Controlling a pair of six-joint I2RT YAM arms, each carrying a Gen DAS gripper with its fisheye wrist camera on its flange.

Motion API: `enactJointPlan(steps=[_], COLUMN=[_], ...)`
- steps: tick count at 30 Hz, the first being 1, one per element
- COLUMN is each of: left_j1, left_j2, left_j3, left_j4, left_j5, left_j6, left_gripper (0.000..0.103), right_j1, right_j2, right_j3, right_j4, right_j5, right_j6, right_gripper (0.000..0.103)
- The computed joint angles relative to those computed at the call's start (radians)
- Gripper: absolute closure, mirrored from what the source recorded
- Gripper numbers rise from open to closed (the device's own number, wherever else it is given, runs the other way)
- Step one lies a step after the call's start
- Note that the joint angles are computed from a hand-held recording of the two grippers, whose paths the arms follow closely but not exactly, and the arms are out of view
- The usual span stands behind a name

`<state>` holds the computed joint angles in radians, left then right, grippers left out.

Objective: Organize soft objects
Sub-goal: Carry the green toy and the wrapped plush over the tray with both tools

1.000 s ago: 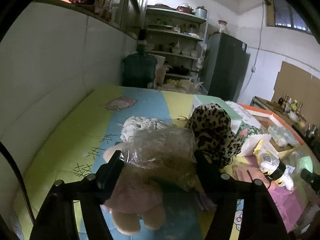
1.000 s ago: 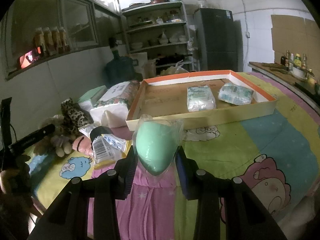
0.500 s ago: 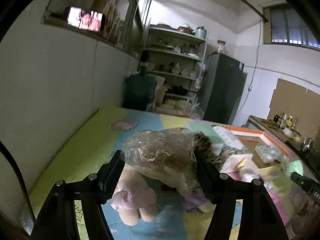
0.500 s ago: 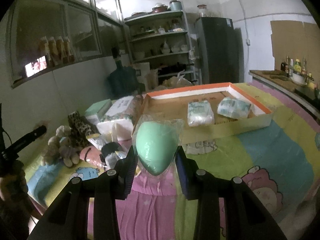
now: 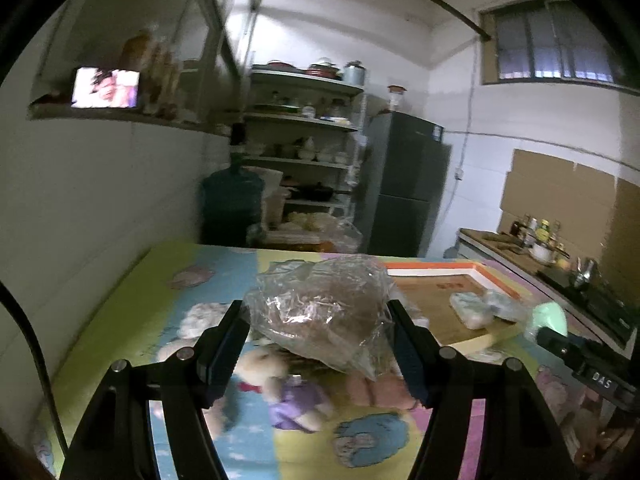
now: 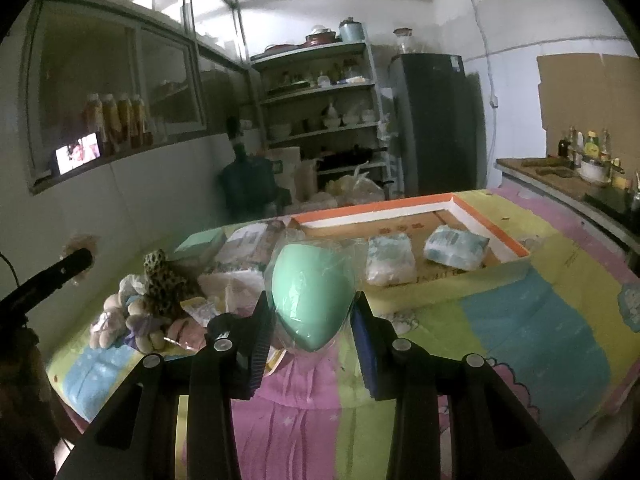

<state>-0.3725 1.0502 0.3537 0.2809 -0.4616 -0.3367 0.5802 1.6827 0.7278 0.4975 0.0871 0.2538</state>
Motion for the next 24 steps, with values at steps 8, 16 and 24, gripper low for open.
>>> enactJointPlan(steps=[8, 16, 24], left_j1=[-0.119, -0.191, -0.218], left_j2=[0.155, 0.32, 0.501], left_j3=[0.107, 0.229, 0.391], left_j4=[0.045, 0.079, 0.077], left_j5=[-0.033, -0.033, -0.006], left_j6=[0.007, -0.001, -0.017], left_gripper=[0.034, 0.034, 0.034], right_j1=[-0.04, -0.111, -0.196], right_j2=[-0.039, -0.053, -0.055], right_j3=[-0.03, -0.035, -0.014], right_j4=[0.017, 0.022, 0.026], right_j5=[-0.02, -0.058, -0.098], right_j6=[-0.013, -0.023, -0.051], right_gripper=[0.064, 0.064, 0.064])
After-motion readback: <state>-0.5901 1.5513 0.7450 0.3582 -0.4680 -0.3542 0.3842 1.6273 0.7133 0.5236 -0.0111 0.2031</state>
